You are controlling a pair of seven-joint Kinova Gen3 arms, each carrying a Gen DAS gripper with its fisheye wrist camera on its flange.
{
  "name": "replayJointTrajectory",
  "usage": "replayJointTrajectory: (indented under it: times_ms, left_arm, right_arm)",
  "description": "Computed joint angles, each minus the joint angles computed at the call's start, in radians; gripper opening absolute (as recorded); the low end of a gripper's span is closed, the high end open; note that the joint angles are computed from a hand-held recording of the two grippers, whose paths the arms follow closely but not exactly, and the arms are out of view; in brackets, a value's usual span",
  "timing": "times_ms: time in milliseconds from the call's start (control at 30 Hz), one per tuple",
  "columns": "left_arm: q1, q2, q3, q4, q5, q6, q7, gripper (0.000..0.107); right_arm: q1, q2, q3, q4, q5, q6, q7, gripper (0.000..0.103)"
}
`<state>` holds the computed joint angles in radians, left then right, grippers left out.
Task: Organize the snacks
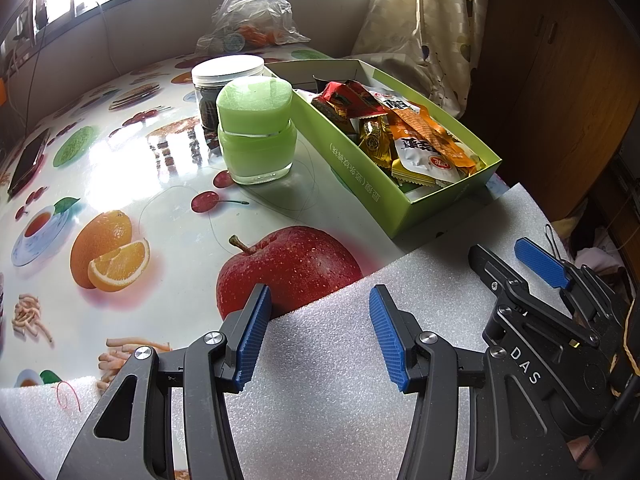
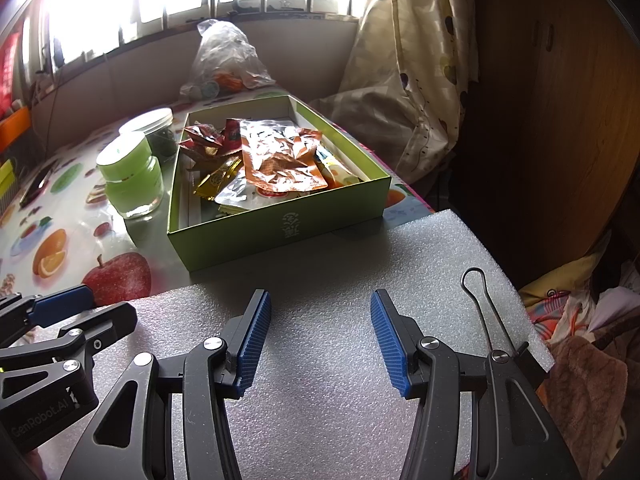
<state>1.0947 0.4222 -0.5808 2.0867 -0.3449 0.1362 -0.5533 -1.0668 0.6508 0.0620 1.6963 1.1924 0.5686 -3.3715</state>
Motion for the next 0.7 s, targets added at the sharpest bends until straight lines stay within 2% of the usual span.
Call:
replayJointTrajectory:
  times_ms: [700]
  left_arm:
    - [0.004,0.000,-0.006,0.003,0.012,-0.004,-0.011,0.052]
  right_arm:
    - [0.001,0.001,-0.003,-0.001,0.002,0.003,-0.002,0.051]
